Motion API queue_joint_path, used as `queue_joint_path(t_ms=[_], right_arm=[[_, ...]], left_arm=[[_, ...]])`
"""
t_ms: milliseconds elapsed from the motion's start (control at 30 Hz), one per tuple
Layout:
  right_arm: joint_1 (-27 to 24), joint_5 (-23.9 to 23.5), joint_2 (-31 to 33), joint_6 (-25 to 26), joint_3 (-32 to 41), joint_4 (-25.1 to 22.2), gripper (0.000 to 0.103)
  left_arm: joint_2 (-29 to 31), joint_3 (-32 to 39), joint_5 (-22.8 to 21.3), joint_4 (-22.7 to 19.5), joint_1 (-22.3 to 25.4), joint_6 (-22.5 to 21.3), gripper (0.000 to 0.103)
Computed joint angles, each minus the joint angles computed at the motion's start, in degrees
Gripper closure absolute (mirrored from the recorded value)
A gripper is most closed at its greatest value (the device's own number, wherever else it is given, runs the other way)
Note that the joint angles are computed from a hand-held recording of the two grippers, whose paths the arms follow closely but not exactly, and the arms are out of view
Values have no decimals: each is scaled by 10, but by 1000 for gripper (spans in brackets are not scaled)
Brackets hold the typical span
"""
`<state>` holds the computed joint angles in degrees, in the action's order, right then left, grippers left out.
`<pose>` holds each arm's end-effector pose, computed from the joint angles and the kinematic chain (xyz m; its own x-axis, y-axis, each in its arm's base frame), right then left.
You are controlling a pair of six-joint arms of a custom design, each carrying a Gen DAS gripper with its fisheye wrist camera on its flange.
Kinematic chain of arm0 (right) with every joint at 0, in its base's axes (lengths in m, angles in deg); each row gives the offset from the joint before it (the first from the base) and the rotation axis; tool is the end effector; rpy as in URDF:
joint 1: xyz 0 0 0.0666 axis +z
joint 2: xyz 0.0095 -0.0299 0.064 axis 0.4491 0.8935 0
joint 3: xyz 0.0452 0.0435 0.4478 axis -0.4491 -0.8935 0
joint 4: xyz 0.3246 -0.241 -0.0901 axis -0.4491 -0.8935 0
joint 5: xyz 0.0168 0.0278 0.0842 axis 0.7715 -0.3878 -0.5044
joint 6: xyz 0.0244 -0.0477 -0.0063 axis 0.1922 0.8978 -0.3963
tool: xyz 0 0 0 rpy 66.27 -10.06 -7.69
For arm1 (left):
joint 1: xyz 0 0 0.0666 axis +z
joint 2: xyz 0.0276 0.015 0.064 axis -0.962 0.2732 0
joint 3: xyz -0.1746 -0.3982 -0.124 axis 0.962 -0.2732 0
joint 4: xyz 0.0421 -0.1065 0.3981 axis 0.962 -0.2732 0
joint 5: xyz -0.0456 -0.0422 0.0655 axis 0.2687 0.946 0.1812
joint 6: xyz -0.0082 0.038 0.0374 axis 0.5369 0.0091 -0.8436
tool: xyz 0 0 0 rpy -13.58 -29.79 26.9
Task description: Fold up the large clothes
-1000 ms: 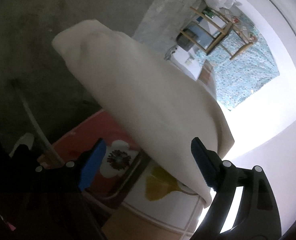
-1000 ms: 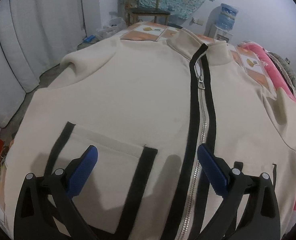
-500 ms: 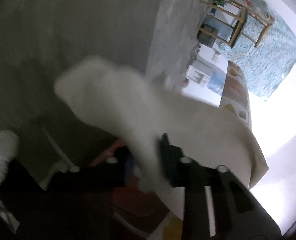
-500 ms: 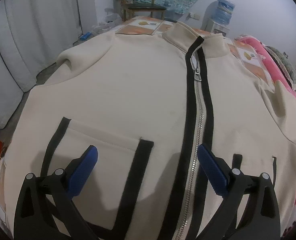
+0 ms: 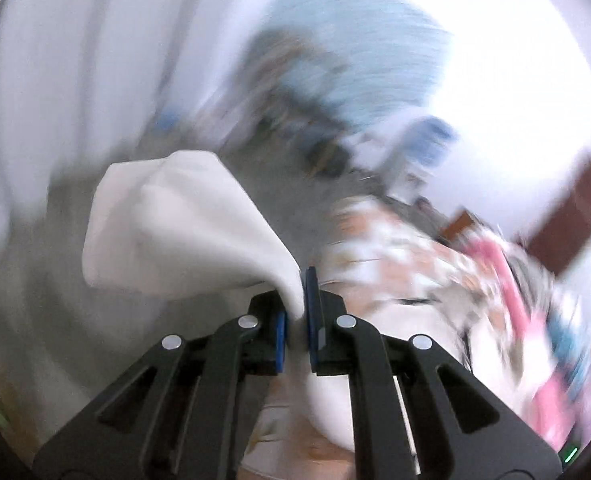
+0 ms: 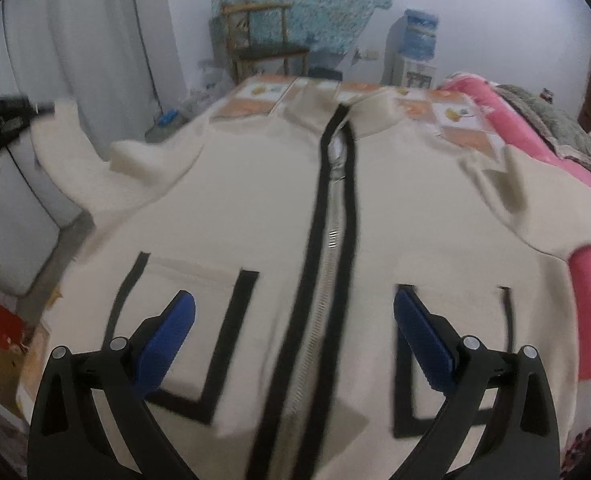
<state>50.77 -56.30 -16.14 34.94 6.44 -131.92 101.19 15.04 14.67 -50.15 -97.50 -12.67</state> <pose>0.3583 0.1553 0.5528 -0.7415 -0.1546 -0.6528 -0.2223 0.9747 0.0216 0.4284 -0.1747 0.6311 -0.5384 -0.3719 -0.7562 -0.1703 0.9269 -0.3346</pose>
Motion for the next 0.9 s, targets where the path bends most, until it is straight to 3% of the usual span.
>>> queue_joint_path(t_ms=[100, 167, 233, 267, 300, 367, 500, 633, 767, 900], right_arm=[[-23, -3, -38, 5, -14, 9, 6], [-43, -5, -63, 6, -23, 11, 6], [-70, -11, -90, 4, -34, 12, 6], [-89, -16, -106, 3, -41, 12, 6], [-103, -20, -115, 2, -46, 11, 6], [-138, -37, -132, 1, -57, 4, 6], [-183, -67, -144, 7, -74, -12, 6], [-201, -93, -141, 30, -78, -20, 6], [-233, -176, -121, 50, -55, -34, 6], [-258, -246, -89, 42, -13, -65, 6]], left_arm=[[65, 124, -79, -54, -112, -100, 95], [96, 158, -101, -74, -184, -119, 94], [122, 172, -101, -92, -225, -120, 86], [138, 172, -98, -106, -246, -115, 73], [149, 166, -94, -117, -261, -109, 55], [155, 133, -77, -125, -282, -94, 41], [156, 82, -62, -145, -315, -39, 34], [121, 23, -104, -122, -331, 29, 22], [123, 19, -125, -162, -310, 100, 20], [122, -2, -100, -163, -279, 144, 20]])
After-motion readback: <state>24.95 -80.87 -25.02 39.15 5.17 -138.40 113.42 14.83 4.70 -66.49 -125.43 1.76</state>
